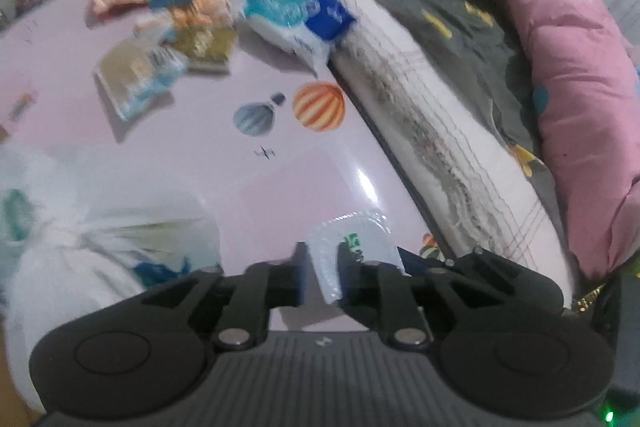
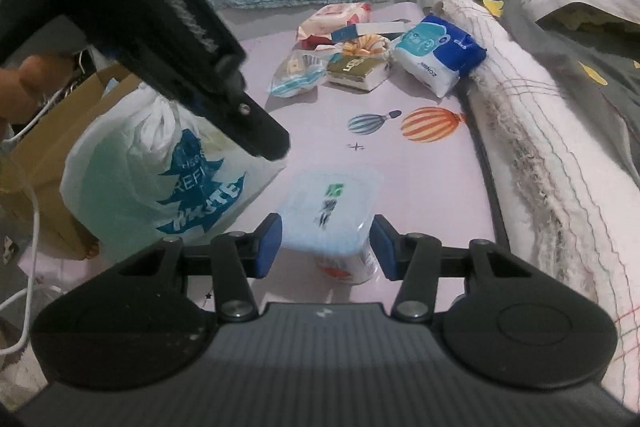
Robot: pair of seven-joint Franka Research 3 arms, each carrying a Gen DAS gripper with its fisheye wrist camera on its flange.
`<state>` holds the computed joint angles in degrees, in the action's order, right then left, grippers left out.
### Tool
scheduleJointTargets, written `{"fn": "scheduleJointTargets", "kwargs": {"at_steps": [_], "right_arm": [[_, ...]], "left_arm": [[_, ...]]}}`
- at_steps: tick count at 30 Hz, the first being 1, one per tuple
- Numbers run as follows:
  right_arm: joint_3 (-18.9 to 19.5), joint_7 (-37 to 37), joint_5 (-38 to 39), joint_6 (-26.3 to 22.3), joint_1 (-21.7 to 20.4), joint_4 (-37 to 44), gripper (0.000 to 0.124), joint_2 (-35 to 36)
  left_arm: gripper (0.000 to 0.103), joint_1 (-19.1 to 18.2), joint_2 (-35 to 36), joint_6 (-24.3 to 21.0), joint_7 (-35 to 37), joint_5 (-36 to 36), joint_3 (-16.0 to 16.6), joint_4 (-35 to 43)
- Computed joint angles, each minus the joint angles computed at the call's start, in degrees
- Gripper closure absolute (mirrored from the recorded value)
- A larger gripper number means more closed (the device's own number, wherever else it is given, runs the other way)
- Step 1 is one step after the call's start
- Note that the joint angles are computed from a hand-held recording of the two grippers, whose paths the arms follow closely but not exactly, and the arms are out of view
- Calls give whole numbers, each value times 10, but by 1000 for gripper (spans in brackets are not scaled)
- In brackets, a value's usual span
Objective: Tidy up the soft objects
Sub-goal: 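Set the yogurt cup down on the bed and open the left gripper, then grasp the yogurt cup with the right gripper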
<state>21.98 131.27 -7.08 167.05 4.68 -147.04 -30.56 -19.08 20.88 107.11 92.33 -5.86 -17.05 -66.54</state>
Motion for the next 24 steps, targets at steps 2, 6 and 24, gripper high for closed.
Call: {"fn": "scheduleJointTargets", "kwargs": {"at_steps": [2,6,24], "right_arm": [[-3,5,6,2,3,-5,75,-7],[-40,-5,49,50,37,-42,68,-32],[-164,-64,266,127,165,-156,61,-126]], "left_arm": [[76,8,-40,35,4,-4,2,-44],[48,25,-139,118,12,-19,9,-155],[41,-24,-264,394,90,-60,25,-467]]}}
